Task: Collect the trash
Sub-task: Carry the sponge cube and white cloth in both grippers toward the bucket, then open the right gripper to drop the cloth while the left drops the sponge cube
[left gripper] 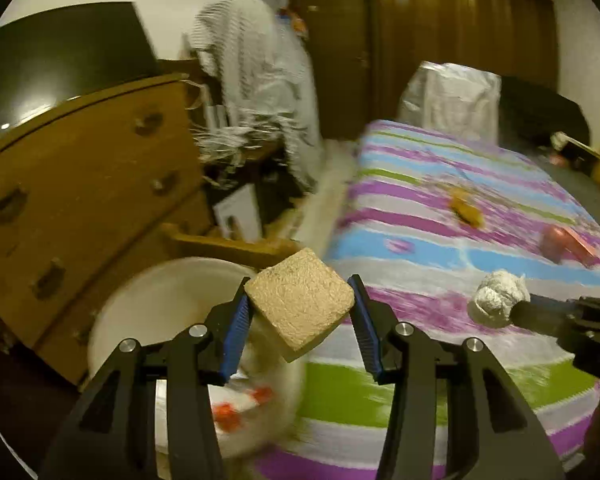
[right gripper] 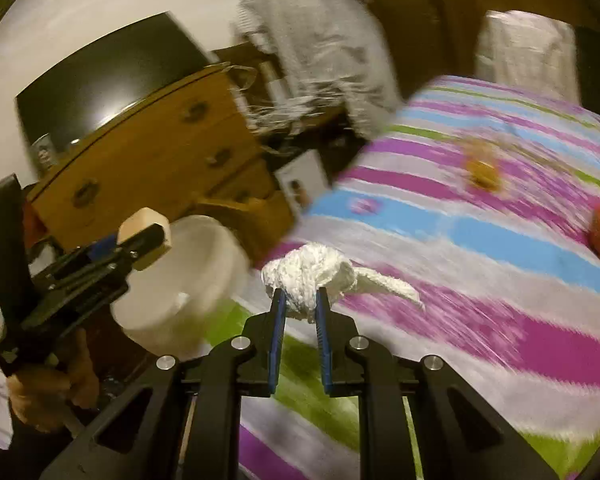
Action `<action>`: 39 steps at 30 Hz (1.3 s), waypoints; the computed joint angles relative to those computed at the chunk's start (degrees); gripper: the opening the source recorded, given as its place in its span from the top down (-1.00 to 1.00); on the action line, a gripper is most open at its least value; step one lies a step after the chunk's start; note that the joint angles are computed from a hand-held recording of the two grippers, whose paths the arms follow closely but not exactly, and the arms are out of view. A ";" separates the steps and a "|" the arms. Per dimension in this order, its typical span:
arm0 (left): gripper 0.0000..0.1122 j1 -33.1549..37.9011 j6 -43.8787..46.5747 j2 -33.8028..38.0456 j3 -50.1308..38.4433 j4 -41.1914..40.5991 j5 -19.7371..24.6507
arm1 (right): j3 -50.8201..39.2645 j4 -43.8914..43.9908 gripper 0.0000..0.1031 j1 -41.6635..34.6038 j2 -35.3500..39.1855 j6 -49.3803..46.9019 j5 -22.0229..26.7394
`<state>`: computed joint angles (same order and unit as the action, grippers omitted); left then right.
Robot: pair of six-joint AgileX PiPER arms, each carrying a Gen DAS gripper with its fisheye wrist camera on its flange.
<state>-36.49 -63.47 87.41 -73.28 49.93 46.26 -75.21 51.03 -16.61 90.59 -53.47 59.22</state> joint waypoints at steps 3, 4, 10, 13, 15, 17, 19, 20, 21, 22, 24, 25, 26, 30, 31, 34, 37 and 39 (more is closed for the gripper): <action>0.19 7.10 5.75 -1.90 0.16 -4.83 -2.05 | -9.07 -3.96 0.70 9.67 3.59 8.74 -0.25; 0.19 9.48 7.84 -2.41 0.10 -6.51 -2.53 | -13.29 -5.69 0.71 13.02 5.51 12.27 0.28; 0.19 20.44 17.90 -3.46 -0.67 -13.05 -4.37 | -32.41 -16.97 0.90 27.27 14.70 26.59 1.68; 0.19 25.45 23.90 -0.45 -1.95 -17.50 -6.95 | -43.44 -23.63 0.93 31.90 22.22 33.74 3.08; 0.19 26.68 26.07 0.91 -1.09 -18.30 -7.52 | -42.88 -21.47 0.93 31.48 22.89 33.09 3.31; 0.19 27.70 27.30 -1.44 2.69 -19.78 -10.52 | -36.24 -22.23 0.93 30.94 19.67 29.35 0.43; 0.19 29.25 26.77 -2.82 5.96 -20.00 -13.20 | -31.72 -21.30 0.93 29.00 18.34 27.84 -1.60; 0.19 30.89 29.32 -2.76 6.64 -23.46 -14.65 | -30.22 -19.50 0.93 27.73 18.19 27.12 -1.55; 0.19 32.31 32.77 -2.37 6.58 -27.52 -15.18 | -29.07 -18.57 0.93 26.89 18.22 26.45 -1.81; 0.19 33.15 35.39 -1.65 6.17 -30.38 -15.14 | -27.85 -18.72 0.93 26.62 17.99 26.24 -2.54; 0.19 34.07 39.21 -0.85 6.10 -33.99 -15.05 | -24.25 -17.80 0.93 25.83 16.77 24.00 -4.07; 0.19 34.32 40.78 -0.70 6.40 -35.21 -15.22 | -22.92 -17.16 0.92 25.62 16.43 23.06 -4.54; 0.18 34.27 41.78 -0.53 6.63 -35.99 -15.23 | -21.50 -16.91 0.92 25.56 15.96 22.44 -5.15; -0.07 32.49 35.90 1.04 6.76 -30.95 -14.28 | -17.35 -17.55 0.91 26.37 14.42 21.28 -8.54; -0.23 32.31 34.42 0.92 7.26 -29.75 -14.52 | -17.27 -18.69 0.88 27.08 14.35 21.94 -9.10; -0.33 32.05 33.17 0.39 8.19 -29.14 -14.98 | -15.10 -18.17 0.74 27.54 13.06 20.19 -10.16; -0.33 31.24 32.89 0.26 8.33 -27.96 -14.52 | -13.44 -16.98 0.62 27.38 11.96 18.84 -10.82; -0.33 30.84 33.12 0.06 8.32 -27.83 -14.34 | -12.30 -16.08 0.57 26.94 11.08 18.12 -11.16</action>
<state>-5.66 -30.35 87.47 -64.96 22.10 31.91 -87.52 34.95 10.33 101.68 -35.35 48.06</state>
